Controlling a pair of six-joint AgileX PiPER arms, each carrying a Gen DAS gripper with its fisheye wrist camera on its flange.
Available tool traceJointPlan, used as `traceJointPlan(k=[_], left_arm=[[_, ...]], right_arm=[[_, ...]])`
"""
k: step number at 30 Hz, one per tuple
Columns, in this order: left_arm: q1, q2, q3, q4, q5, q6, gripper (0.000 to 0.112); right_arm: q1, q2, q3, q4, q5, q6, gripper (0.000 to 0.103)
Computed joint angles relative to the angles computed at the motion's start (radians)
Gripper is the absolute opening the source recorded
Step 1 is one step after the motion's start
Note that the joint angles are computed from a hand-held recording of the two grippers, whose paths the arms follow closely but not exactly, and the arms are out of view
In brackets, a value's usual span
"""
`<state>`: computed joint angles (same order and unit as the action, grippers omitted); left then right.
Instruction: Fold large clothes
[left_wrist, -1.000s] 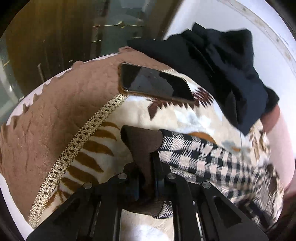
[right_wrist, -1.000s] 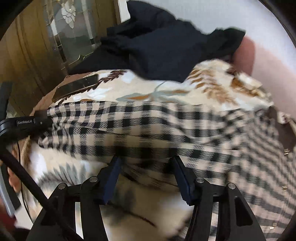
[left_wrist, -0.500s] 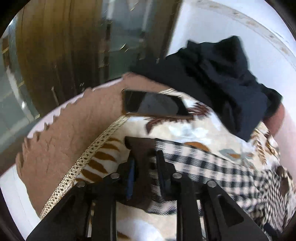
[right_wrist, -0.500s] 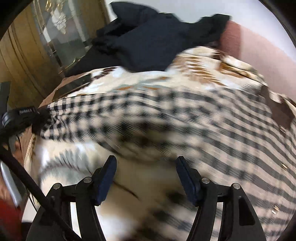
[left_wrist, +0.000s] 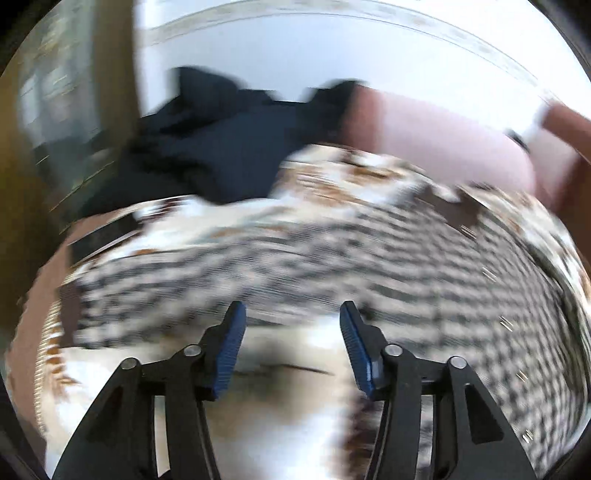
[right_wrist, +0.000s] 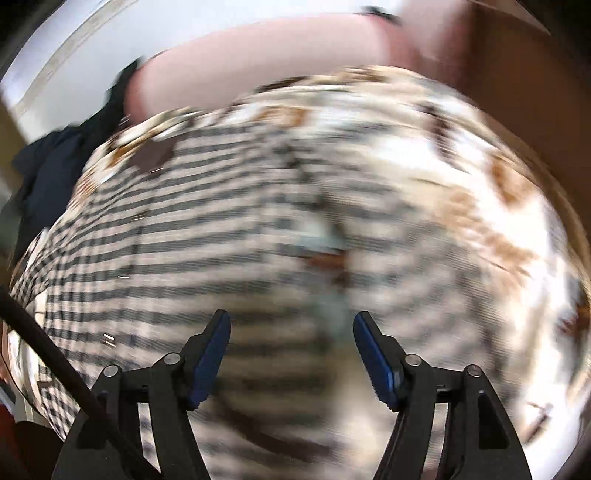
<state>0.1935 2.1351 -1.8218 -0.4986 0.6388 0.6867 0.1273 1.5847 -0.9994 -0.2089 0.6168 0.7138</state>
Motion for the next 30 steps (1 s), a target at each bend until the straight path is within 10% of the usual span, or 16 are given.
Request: traceJointPlan(k=[7,13,15,16,17,24,30], left_arm=[[-0.231,-0.124,0.309,-0.023,-0.052,0.127,0.057],[-0.360,-0.156,0.445,0.090,-0.162,0.050,0.057],[-0.371,-0.158,0.466,0.124,-0.187,0.021,0.057],[-0.374,-0.160,0.472,0.138,-0.191,0.004,0.057],[-0.373,-0.159,0.474,0.142,-0.189,-0.007,0.057],[-0.360,-0.122,0.444,0.146,-0.183,-0.072,0.063],[-0.369,-0.111,0.428,0.196,-0.178,-0.162,0.064]], right_arm=[[0.026,-0.139,0.193,-0.017,0.053,-0.215,0.079],[0.268,-0.077,0.289,-0.424,0.105,0.075,0.079],[0.242,-0.092,0.315,-0.439,0.087,0.069,0.052],[0.191,-0.120,0.328,-0.386,0.044,0.022,0.019],[0.126,-0.162,0.335,-0.316,0.010,-0.047,0.012],[-0.352,-0.316,0.290,-0.001,-0.171,-0.352,0.009],[-0.686,-0.149,0.136,0.266,-0.289,-0.409,0.009]])
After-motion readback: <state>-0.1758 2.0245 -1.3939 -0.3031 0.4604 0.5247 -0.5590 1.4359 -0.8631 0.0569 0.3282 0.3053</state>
